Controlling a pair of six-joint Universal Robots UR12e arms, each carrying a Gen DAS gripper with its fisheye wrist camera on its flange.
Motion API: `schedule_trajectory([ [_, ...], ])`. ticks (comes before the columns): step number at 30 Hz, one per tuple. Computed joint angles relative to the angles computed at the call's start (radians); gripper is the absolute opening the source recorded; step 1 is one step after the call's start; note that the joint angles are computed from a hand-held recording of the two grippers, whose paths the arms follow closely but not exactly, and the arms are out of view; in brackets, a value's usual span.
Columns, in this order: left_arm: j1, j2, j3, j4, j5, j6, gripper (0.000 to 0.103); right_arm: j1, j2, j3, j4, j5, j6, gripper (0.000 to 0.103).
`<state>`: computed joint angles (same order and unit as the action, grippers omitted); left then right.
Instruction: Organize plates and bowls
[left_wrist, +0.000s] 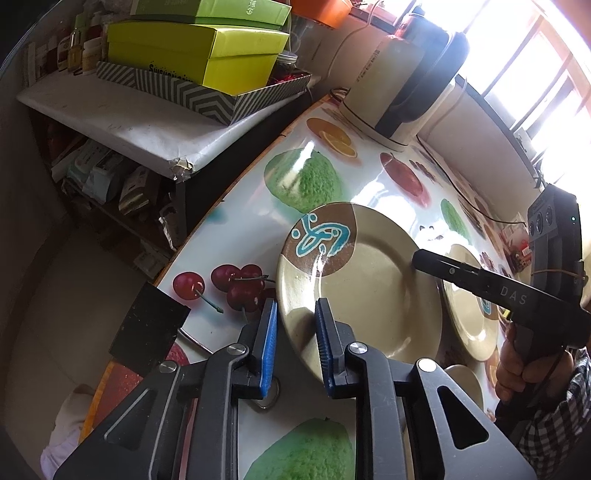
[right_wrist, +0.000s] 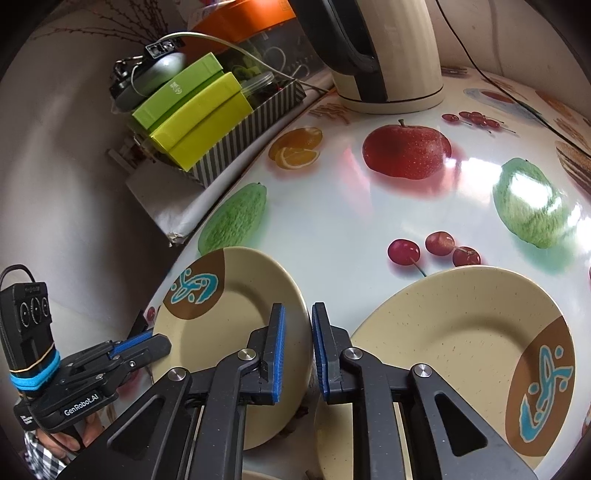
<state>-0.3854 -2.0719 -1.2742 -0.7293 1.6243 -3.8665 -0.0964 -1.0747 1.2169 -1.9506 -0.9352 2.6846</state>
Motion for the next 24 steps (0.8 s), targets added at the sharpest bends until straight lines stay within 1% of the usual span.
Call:
schedule_trajectory([
  [8,-0.002,0.006,-0.003,-0.002,0.022,-0.018,0.02,-0.003,-0.005,0.005,0.002,0.02,0.022,0.015],
  [10,-0.002,0.009,-0.005,0.002,0.029,-0.017,0.02,-0.002,-0.011,0.01,-0.001,0.021,0.014,0.015],
  [15,-0.003,0.02,-0.015,0.016,0.032,-0.026,0.02,-0.008,-0.024,0.02,-0.003,0.049,0.023,0.015],
  [19,-0.007,0.024,-0.015,0.015,0.031,-0.02,0.02,-0.011,-0.04,0.032,-0.009,0.045,0.015,0.015],
  [24,-0.014,0.032,-0.018,0.023,0.031,-0.021,0.02,-0.021,-0.06,0.051,-0.014,0.057,0.026,0.015],
])
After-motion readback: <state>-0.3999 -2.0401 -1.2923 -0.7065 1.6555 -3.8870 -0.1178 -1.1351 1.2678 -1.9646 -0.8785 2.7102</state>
